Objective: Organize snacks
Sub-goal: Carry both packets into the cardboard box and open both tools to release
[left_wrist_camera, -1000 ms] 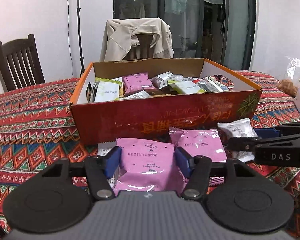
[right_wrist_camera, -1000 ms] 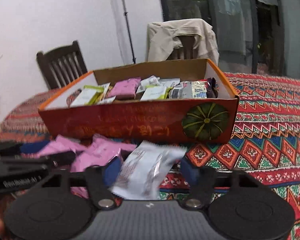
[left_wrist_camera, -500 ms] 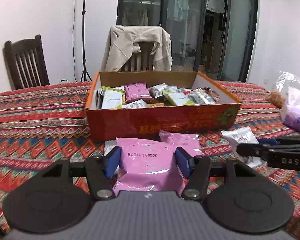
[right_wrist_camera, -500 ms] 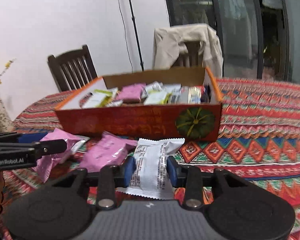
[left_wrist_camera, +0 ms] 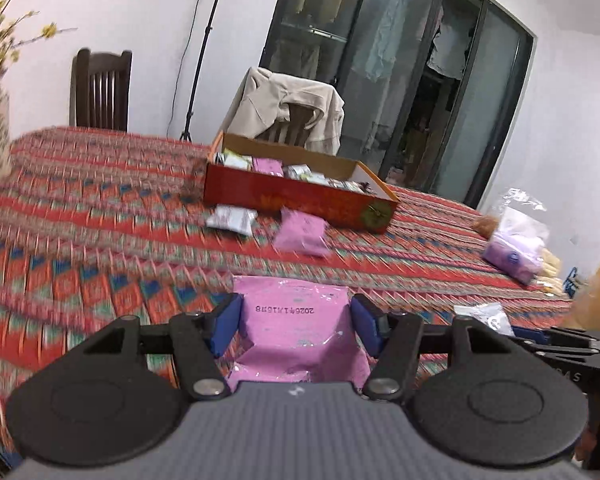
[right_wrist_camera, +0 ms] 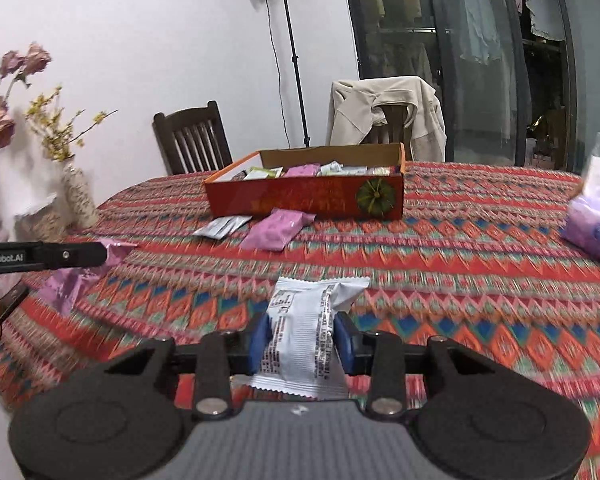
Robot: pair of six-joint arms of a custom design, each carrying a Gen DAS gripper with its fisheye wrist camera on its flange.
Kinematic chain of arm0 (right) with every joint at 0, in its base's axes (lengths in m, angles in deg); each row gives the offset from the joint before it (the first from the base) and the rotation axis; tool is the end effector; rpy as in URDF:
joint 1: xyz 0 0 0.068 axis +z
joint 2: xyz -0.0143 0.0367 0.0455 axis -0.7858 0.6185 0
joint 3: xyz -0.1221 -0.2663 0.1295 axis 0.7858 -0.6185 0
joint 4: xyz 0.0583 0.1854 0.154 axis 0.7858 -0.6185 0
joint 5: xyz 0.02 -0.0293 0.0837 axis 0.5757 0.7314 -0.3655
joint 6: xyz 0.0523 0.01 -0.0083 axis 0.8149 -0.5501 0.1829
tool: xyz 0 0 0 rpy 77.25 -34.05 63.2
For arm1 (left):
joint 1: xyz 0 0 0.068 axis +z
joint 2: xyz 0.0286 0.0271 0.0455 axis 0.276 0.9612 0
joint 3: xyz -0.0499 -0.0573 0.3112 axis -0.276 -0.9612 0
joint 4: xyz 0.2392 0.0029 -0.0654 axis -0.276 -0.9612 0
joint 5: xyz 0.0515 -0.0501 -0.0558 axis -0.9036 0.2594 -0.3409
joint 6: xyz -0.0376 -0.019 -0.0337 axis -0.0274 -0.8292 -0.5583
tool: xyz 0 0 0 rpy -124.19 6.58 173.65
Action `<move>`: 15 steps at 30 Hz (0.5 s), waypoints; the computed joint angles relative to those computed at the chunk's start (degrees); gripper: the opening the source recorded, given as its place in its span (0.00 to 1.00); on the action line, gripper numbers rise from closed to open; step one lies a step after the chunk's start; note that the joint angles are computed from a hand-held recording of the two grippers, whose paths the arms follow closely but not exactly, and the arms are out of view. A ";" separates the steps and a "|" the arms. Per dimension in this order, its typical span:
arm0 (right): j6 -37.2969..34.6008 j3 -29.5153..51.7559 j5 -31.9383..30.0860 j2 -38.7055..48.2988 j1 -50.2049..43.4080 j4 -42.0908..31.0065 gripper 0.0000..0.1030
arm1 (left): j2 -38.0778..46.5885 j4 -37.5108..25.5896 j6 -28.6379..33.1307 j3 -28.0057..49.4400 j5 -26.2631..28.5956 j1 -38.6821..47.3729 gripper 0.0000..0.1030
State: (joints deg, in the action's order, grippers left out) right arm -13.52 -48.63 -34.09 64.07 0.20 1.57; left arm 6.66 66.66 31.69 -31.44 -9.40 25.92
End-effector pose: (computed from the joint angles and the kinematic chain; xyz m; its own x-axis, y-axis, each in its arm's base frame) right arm 0.1163 0.1085 0.1320 -0.4702 0.1874 -0.8624 0.1066 0.9821 0.1553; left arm 0.2394 0.0166 0.1675 -0.5260 0.1012 -0.8444 0.5498 0.7980 -0.2468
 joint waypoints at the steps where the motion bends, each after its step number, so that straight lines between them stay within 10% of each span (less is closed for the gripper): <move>1: 3.45 0.61 2.74 -1.54 3.72 -4.59 0.34 | -1.53 -0.87 0.68 -1.03 0.60 1.07 0.59; 9: 23.51 7.12 15.31 -9.22 22.40 -35.29 0.34 | -12.01 -4.31 2.86 -5.91 3.23 4.83 0.59; 15: 27.46 8.40 17.31 -9.63 25.44 -40.06 0.34 | -13.23 -5.16 3.24 -6.40 3.52 4.60 0.60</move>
State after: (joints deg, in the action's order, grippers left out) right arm 13.94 -40.22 -16.78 54.44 25.64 -38.49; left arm -6.57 61.50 34.93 -37.83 -5.88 30.53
